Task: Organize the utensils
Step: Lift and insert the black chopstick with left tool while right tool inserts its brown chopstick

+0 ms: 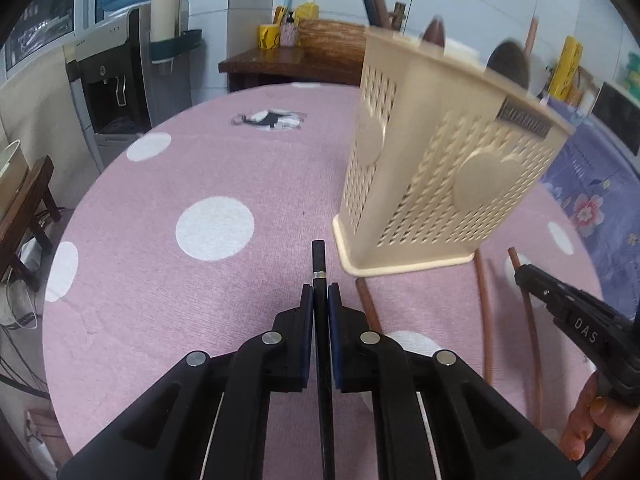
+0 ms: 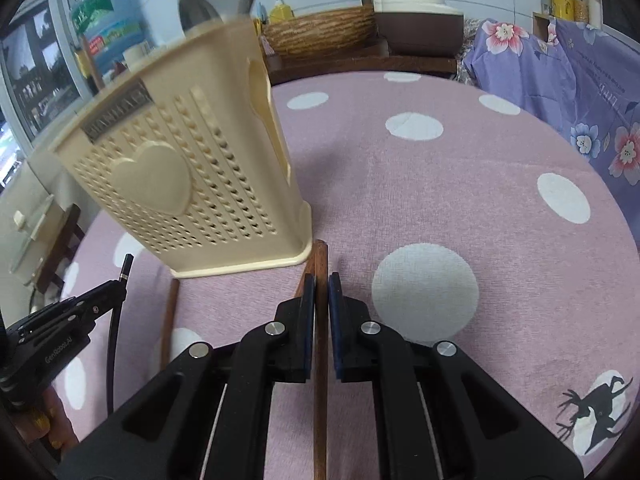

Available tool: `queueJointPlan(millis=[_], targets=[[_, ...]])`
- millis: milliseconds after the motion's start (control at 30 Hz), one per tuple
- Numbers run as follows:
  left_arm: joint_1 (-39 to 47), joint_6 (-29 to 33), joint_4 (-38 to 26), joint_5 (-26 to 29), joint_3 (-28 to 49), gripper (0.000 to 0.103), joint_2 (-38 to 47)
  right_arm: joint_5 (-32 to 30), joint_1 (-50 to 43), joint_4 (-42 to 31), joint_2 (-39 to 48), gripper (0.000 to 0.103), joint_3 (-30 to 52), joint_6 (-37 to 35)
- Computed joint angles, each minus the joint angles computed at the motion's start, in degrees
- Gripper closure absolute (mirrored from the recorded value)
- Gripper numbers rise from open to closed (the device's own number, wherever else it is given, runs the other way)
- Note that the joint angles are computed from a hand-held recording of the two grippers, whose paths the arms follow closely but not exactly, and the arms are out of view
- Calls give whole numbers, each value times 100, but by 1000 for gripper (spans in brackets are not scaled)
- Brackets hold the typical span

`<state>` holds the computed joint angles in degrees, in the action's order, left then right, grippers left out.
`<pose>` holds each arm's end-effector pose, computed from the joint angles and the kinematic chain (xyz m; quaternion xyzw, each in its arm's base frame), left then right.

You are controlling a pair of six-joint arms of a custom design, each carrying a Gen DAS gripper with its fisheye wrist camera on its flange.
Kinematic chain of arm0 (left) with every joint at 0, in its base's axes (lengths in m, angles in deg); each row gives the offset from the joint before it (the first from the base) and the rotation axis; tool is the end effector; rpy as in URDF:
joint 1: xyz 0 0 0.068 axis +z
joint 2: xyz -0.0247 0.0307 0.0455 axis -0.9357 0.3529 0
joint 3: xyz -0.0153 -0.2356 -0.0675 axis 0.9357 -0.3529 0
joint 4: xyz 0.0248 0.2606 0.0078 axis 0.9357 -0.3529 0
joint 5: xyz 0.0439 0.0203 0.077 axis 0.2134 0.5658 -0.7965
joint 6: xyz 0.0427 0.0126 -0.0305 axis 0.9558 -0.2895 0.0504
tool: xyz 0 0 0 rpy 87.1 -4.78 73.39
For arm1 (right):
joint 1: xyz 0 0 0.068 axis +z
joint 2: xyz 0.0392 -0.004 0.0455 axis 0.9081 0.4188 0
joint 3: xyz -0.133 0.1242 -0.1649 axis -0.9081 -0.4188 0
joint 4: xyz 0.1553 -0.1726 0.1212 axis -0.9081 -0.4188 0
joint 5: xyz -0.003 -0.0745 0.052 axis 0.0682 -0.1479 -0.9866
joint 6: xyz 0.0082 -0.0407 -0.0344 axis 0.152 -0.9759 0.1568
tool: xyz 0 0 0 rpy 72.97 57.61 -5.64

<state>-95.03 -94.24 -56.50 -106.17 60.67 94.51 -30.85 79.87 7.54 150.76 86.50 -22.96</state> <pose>0.2298 -0.0965 0.1239 -0.1456 0.9232 -0.0131 0.3553 0.3512 0.1013 0.1129 -0.1195 0.9169 0.1846 0.3331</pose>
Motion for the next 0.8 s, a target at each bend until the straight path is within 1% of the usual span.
queueJointPlan(millis=[100,133,233,367,467,567,667,800], targets=[[-94,58,-225,-37,-265,94,-941,-561,-297,59,-682,95,-477,144],[-175,72,-394,-120,-352,94,-1372,-685,-382,72,-908,95,-615,178],[-404,97,-829,-361,-446,94,-2291,-999,-683,74,-1879,95,-1140,233],[-711,145,-1430,-654,-440,94,-3313,-1446,-1042,-107,-3138,95,-1685,203],[-990,104,-1742,-919,-396,94,-3728,-1730,-1248,-336,-3811,95,-1899,99],[-1182,60,-2016,-1064,-405,94,-4119,-1934,-1369,-457,-4182,95,-2013,54],[-1267,79,-2071,-1204,-391,94,-4210,-1967,-1381,-511,-4408,95,-2070,21],[-1410,79,-2102,-1339,-370,94,-4252,-1926,-1324,-546,-4492,95,-2091,-20]])
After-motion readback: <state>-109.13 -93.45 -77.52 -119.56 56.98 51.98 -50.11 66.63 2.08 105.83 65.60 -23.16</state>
